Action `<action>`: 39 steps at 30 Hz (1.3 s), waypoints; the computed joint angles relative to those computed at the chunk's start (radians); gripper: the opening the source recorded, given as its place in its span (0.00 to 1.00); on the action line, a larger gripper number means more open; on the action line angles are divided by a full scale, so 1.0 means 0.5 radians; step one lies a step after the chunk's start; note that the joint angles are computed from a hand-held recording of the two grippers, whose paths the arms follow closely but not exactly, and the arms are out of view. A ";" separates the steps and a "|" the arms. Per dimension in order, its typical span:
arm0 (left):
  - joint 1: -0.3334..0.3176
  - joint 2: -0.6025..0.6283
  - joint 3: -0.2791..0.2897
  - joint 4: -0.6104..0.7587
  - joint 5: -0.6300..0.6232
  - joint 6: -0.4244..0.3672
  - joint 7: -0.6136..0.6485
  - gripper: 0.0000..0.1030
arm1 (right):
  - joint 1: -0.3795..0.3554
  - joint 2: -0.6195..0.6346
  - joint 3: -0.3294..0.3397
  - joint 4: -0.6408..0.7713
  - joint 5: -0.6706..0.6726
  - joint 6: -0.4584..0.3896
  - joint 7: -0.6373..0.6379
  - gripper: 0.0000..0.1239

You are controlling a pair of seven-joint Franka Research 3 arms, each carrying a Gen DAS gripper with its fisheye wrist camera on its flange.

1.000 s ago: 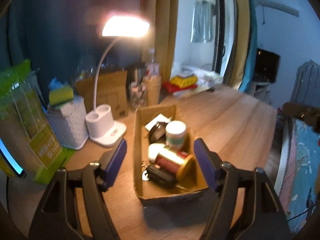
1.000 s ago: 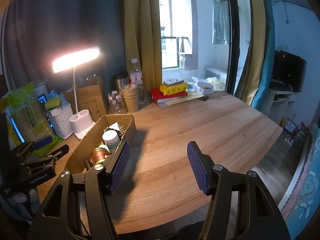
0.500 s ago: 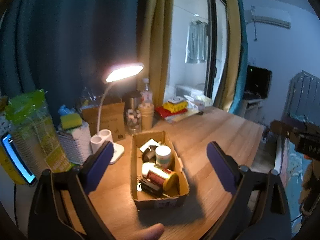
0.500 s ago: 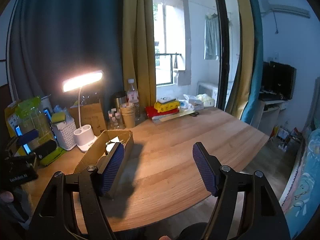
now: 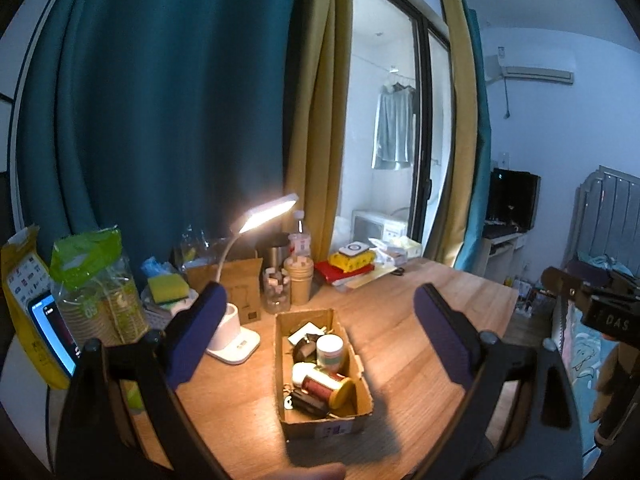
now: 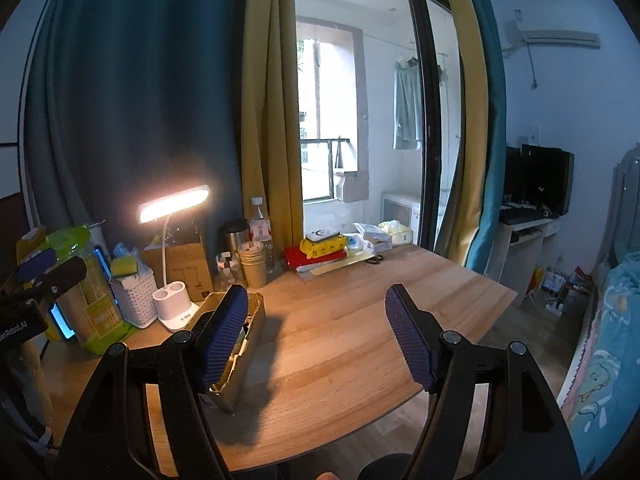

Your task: Organize rigid objects

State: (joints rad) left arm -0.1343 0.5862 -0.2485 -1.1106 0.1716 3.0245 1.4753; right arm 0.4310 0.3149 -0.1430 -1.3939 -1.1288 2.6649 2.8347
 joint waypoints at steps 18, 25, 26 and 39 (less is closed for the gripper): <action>-0.026 -0.011 0.022 -0.005 0.014 -0.045 0.020 0.93 | 0.006 0.023 -0.010 0.018 0.053 -0.003 -0.033 0.60; -0.020 -0.017 0.017 -0.022 0.020 -0.027 0.022 0.93 | 0.012 0.027 -0.017 0.024 0.054 -0.003 -0.029 0.60; -0.017 -0.017 0.011 -0.024 0.019 -0.027 0.029 0.93 | 0.011 0.027 -0.017 0.024 0.057 -0.002 -0.033 0.60; -0.016 -0.024 0.006 -0.037 0.016 -0.021 0.041 0.93 | 0.012 0.028 -0.020 0.027 0.066 0.000 -0.041 0.60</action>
State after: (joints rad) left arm -0.1422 0.5742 -0.2455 -1.1289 0.1797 3.0140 1.4958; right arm 0.4368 0.3288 -0.1532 -1.3804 -1.0958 2.6647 2.8141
